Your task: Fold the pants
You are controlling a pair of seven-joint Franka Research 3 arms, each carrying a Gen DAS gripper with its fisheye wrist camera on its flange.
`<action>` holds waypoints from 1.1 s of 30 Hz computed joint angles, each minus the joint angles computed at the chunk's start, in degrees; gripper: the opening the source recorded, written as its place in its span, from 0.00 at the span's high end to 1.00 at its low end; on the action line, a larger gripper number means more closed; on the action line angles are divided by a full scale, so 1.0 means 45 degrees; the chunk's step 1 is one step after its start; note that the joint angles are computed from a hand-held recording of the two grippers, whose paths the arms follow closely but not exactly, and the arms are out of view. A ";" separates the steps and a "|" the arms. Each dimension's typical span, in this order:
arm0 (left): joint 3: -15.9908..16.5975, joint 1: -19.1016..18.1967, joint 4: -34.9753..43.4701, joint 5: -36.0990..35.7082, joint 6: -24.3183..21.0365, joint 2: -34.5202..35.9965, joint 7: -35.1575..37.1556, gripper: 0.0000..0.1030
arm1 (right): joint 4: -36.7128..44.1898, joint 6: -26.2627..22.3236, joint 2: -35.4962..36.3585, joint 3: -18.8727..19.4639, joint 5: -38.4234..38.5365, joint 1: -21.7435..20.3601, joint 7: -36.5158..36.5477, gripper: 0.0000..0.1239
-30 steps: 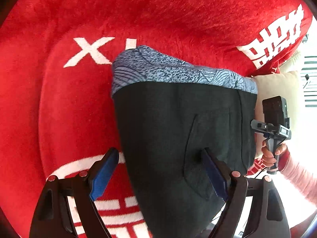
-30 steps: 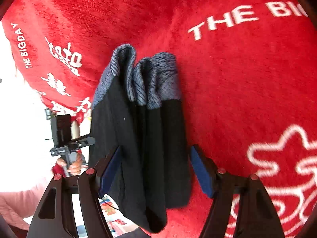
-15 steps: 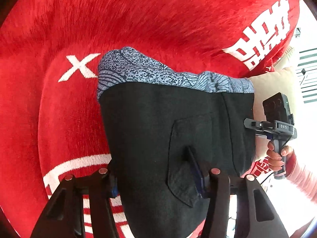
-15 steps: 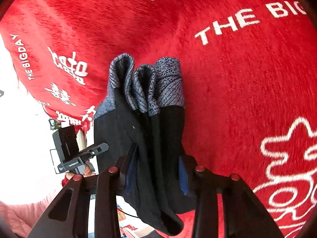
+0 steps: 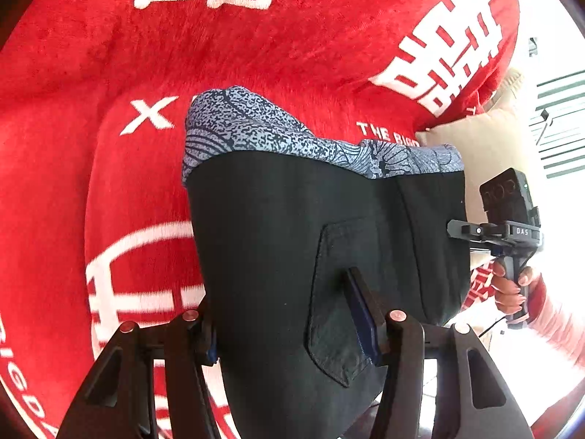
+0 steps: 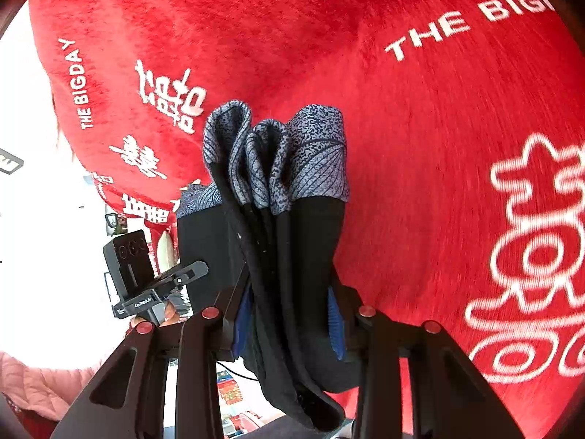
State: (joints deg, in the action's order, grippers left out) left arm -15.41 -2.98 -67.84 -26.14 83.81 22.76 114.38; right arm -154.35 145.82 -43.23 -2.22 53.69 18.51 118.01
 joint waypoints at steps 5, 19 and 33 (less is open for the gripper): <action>0.0234 0.0178 -0.2095 0.0028 0.0583 -0.1290 0.0522 0.45 | -0.0620 0.0243 -0.0613 0.0551 0.0055 0.0243 0.0803 0.69; 0.0828 -0.0558 -0.5868 0.2394 0.4682 -0.3508 0.0934 0.05 | 0.0027 -0.1604 0.0446 0.2037 -0.4548 -0.0702 0.3679 0.44; 0.1217 -0.0812 -0.5860 0.4592 0.3421 -0.5461 0.0584 0.01 | 0.3934 -0.9117 0.0700 0.3160 -0.8152 -0.1232 0.8567 0.33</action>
State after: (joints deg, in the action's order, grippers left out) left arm -9.93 -6.64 -94.21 -5.48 99.20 -1.82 117.01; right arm -136.64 104.80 -40.08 12.00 17.00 12.97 156.55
